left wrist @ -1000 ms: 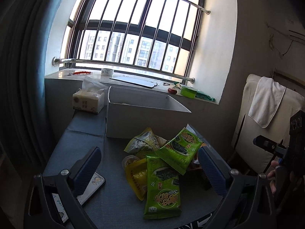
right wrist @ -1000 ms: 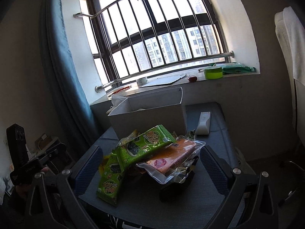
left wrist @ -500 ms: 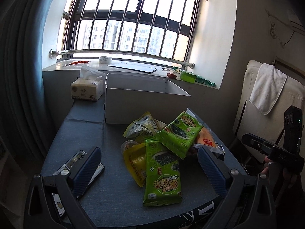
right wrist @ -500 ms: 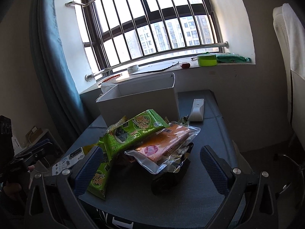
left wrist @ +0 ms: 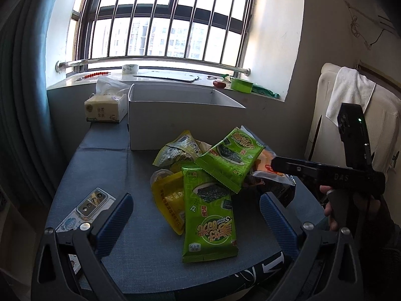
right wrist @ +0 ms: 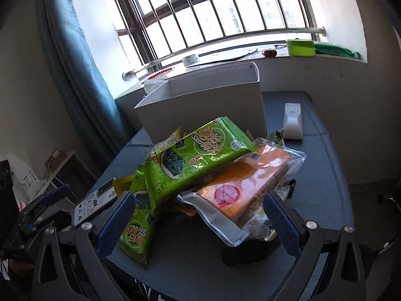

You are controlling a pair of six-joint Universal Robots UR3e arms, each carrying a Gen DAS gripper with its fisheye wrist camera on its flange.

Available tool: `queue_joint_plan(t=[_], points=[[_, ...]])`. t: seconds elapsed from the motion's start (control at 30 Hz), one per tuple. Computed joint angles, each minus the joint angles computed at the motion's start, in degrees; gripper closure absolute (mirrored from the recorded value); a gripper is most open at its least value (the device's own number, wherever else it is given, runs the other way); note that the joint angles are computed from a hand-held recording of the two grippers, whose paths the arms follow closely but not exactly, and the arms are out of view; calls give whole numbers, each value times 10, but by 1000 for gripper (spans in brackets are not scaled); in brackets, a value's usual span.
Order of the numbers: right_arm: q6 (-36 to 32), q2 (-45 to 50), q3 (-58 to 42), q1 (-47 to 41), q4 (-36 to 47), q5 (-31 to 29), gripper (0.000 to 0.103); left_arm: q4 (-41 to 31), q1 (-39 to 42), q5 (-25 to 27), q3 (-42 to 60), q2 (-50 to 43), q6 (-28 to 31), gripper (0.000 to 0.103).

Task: Organize snacks
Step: 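Move both tools back over the snack pile, then grasp a green seaweed pack with the right tool while the left tool grasps another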

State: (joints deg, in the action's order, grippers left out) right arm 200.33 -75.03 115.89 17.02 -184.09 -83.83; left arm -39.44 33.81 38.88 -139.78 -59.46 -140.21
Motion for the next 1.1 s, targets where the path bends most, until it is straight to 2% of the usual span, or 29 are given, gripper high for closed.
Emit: queue_joint_plan(t=[0.13,0.23,0.4,0.6,0.7,0.73,0.77,0.8,0.83,0.87,0.9,0.93,0.97,1.1], points=[[-3,67,-113,-11,83,42,0,-12,8,-7,0,-1,8,0],[-18,107,-187,-7,129,35,0,-6,8,-4,-1,-13,10,0],[-9,167,-311,-12,228,57,0,3,6,-2,-4,-28,12,0],[-28,247,-488,21,356,-6,0,31,-11,12,-7,-46,4,0],[-48,288,-585,44,446,-61,0,57,-27,26,-10,-60,-3,0],[-51,296,-602,48,461,-75,6,63,-32,31,-9,-65,-4,0],[-53,303,-617,54,475,-94,24,73,-39,36,-8,-74,-8,0],[-55,304,-621,56,479,-104,25,86,-49,45,-6,-84,-15,0],[-56,295,-602,54,463,-102,42,96,-59,54,-5,-94,-19,0],[-53,281,-579,50,445,-96,52,104,-69,62,-4,-103,-21,0],[-51,265,-553,41,424,-81,58,114,-80,69,-4,-111,-24,0],[-47,250,-530,32,405,-64,84,125,-92,77,-2,-121,-27,0],[-44,230,-499,25,381,-54,88,137,-108,89,2,-135,-33,0],[-49,182,-427,12,317,-30,91,154,-172,140,27,-180,-48,0]])
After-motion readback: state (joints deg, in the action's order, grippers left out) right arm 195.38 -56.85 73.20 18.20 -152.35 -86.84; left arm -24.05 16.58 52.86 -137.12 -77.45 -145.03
